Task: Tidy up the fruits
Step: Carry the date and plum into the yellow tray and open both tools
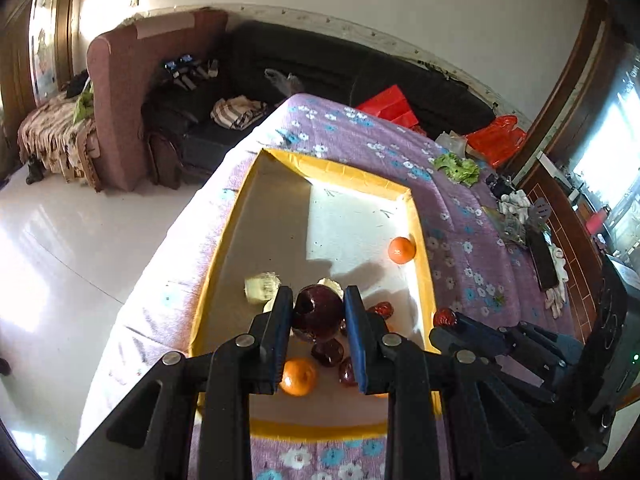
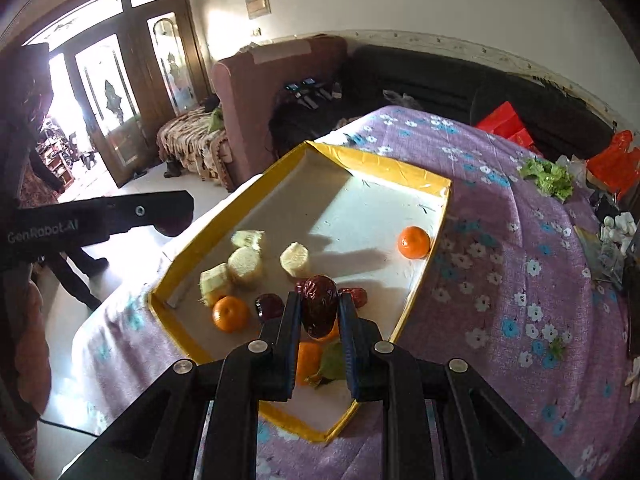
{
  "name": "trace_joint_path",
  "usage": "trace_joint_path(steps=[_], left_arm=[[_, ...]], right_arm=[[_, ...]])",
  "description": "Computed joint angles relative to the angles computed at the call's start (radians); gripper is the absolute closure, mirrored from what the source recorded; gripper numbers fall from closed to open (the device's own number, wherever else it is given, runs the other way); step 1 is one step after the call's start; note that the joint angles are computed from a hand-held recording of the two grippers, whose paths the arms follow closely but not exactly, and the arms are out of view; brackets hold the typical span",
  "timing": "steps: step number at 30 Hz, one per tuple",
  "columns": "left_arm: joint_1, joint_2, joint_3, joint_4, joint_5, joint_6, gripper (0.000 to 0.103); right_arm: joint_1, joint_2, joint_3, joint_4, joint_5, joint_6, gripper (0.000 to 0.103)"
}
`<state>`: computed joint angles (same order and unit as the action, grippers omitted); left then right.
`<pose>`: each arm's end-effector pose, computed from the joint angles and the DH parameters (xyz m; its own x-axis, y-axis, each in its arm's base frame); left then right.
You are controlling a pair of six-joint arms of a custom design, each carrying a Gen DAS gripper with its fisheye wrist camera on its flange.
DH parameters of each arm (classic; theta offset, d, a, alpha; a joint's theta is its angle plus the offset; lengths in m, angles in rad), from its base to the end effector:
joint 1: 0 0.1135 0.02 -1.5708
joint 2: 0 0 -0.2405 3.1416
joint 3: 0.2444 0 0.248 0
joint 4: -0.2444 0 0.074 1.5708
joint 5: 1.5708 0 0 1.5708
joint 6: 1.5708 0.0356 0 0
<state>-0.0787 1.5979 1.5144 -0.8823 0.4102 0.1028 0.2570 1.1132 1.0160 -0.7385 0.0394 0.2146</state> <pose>0.3298 -0.0403 0.3059 -0.7850 0.1563 -0.5994 0.3808 0.8850 -0.2679 0.2253 0.0578 0.2844 -0.7496 0.0230 -0.6615 -0.0704 0.9910 0.1143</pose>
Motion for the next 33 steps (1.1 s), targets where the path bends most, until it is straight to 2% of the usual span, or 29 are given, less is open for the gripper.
trace_joint_path(steps=[8,14,16,18,20,23,25,28,30,33], left_arm=[[-0.048,0.209,0.084,0.056,-0.004,-0.084,0.078],[-0.074,0.291,0.141,0.097,-0.051,-0.126,0.077],[-0.069,0.315,0.157,0.092,-0.054,-0.147,0.073],[-0.059,0.320,0.155,0.088,-0.048,-0.176,0.056],[-0.049,0.298,0.128,0.103,-0.024,-0.179,0.052],[-0.053,0.245,0.093,0.109,-0.065,-0.160,0.047],[-0.052,0.187,0.063,0.109,-0.072,-0.154,0.046],[-0.055,0.064,-0.004,0.123,-0.112,-0.129,0.035],[-0.052,-0.041,-0.061,0.134,-0.131,-0.110,0.026],[-0.028,-0.200,-0.130,0.112,-0.120,-0.086,0.019]], right_arm=[[-0.079,0.170,0.018,0.088,-0.047,-0.001,0.082],[-0.068,0.312,0.078,0.127,-0.003,-0.010,0.082],[-0.068,0.352,0.090,0.138,0.007,-0.013,0.082],[-0.070,0.387,0.100,0.150,0.013,-0.015,0.082],[-0.071,0.397,0.096,0.170,0.012,-0.017,0.082],[-0.060,0.387,0.091,0.168,0.024,-0.027,0.082],[-0.055,0.351,0.076,0.174,0.034,-0.030,0.077],[-0.055,0.253,0.042,0.168,0.046,-0.019,0.061],[-0.056,0.172,0.015,0.151,0.049,-0.008,0.060],[-0.052,0.032,-0.025,0.093,0.050,0.010,0.058]])
